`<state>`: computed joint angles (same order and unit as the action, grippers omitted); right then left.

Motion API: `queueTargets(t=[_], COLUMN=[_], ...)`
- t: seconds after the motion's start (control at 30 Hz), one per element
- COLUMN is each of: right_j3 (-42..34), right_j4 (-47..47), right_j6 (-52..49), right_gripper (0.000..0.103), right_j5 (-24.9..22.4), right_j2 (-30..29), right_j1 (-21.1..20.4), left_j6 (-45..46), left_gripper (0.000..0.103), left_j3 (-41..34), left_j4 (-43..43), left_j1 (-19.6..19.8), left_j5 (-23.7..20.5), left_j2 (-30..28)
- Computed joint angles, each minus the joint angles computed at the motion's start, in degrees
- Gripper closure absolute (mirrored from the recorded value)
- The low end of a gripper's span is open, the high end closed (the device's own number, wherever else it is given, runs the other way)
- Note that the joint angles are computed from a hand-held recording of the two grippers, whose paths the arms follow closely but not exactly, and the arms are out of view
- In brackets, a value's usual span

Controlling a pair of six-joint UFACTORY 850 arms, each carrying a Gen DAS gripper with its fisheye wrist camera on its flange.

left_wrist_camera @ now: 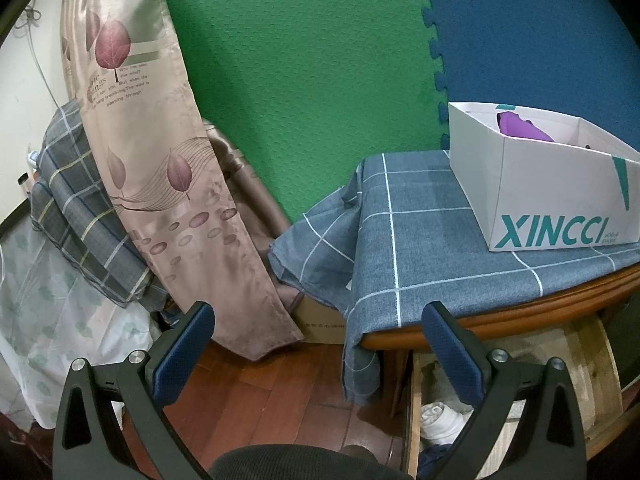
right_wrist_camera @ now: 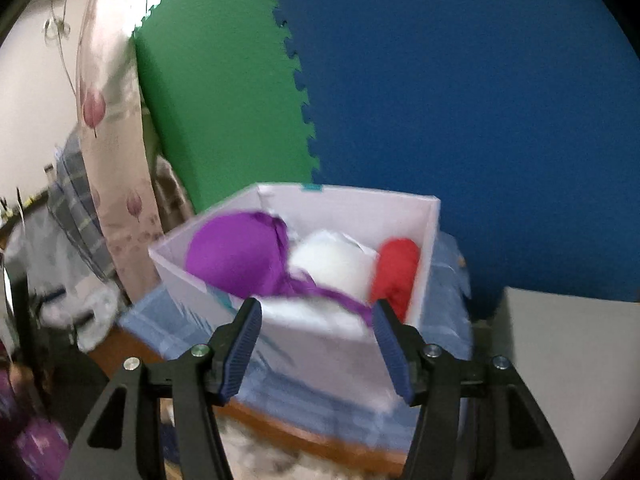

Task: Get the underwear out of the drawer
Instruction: 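Open the right gripper to drop the white cloth into the box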

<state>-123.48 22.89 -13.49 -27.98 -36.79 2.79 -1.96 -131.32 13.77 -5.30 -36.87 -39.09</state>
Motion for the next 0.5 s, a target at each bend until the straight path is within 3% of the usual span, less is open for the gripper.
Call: queueTargets(t=[0.2, 0.5], right_j3=[18.7, 26.4], right_j4=[-9.4, -5.5], right_j6=[8.5, 10.9], right_gripper=[0.043, 0.041], right_j5=[4.9, 8.0], right_j2=[10.2, 14.1], right_j1=[-1.5, -3.3], left_j6=[-1.0, 4.8], left_gripper=[0.000, 0.000], left_j3=[1.8, 4.5], left_j4=[1.9, 0.9], left_j1=[-0.3, -1.0], left_j5=[0.8, 2.1], left_j2=[0.8, 2.4])
